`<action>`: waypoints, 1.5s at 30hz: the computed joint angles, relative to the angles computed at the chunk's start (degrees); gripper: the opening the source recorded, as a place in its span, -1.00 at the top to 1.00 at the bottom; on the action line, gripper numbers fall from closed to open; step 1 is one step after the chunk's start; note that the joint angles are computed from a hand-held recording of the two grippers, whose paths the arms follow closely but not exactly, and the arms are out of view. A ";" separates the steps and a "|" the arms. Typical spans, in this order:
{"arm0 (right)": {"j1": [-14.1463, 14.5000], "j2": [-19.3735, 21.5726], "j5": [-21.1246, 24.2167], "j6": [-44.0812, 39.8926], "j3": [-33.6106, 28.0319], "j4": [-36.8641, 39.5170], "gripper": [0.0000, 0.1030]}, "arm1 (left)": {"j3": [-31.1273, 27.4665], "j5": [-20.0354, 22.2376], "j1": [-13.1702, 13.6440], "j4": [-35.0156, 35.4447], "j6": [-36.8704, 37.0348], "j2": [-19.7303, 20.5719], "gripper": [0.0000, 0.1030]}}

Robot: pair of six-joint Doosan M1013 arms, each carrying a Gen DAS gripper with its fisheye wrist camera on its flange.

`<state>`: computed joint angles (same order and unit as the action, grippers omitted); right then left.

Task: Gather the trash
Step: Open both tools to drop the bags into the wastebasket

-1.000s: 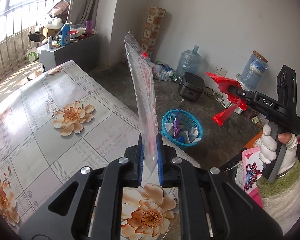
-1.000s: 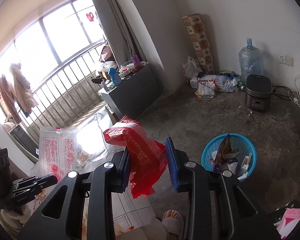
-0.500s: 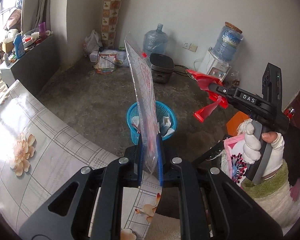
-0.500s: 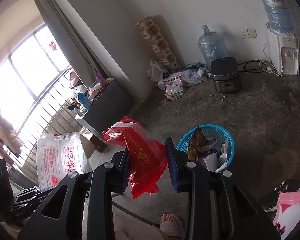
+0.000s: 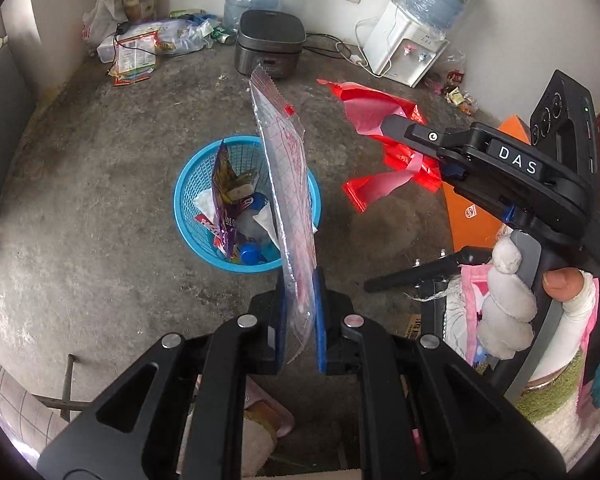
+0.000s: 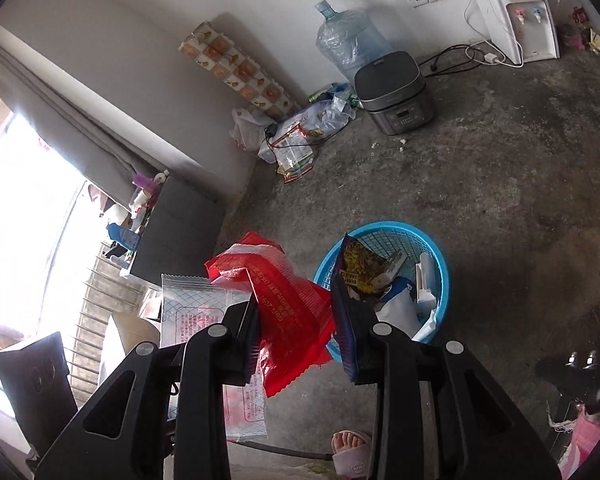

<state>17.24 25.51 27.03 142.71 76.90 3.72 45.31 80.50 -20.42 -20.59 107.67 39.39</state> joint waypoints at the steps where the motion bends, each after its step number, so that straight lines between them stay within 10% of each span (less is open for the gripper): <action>1: -0.30 0.77 0.51 -0.47 -0.47 1.16 0.38 | -2.15 1.33 -0.39 0.95 -0.41 1.67 0.81; 6: -2.10 5.18 2.92 -3.53 -3.13 8.07 0.36 | -13.23 7.69 -1.84 5.16 -2.71 10.15 0.78; 10: -3.46 9.64 6.90 -5.21 -6.12 13.39 0.12 | -22.94 12.78 -2.62 9.03 -5.87 17.19 0.06; 15: -4.08 15.19 19.38 -4.31 -11.18 15.26 -0.01 | -25.28 13.46 -1.89 8.51 -8.91 19.08 -0.08; 25: -2.93 10.03 7.07 -1.08 -5.17 10.70 -0.09 | -15.29 1.96 -0.06 4.84 -5.28 9.75 -0.24; 35: 3.06 2.95 1.46 1.73 -5.49 -7.55 -0.20 | 10.39 -23.05 4.70 -2.60 -3.22 -11.16 -0.61; 41: 9.00 -0.43 -0.53 -4.21 -7.44 -18.88 -0.54 | 23.71 -34.82 4.35 19.73 -27.07 -22.76 -0.83; 45: 12.97 -2.10 -1.48 -7.94 -7.71 -24.47 -0.81 | 29.55 -32.88 3.22 38.38 -43.76 -27.68 -0.83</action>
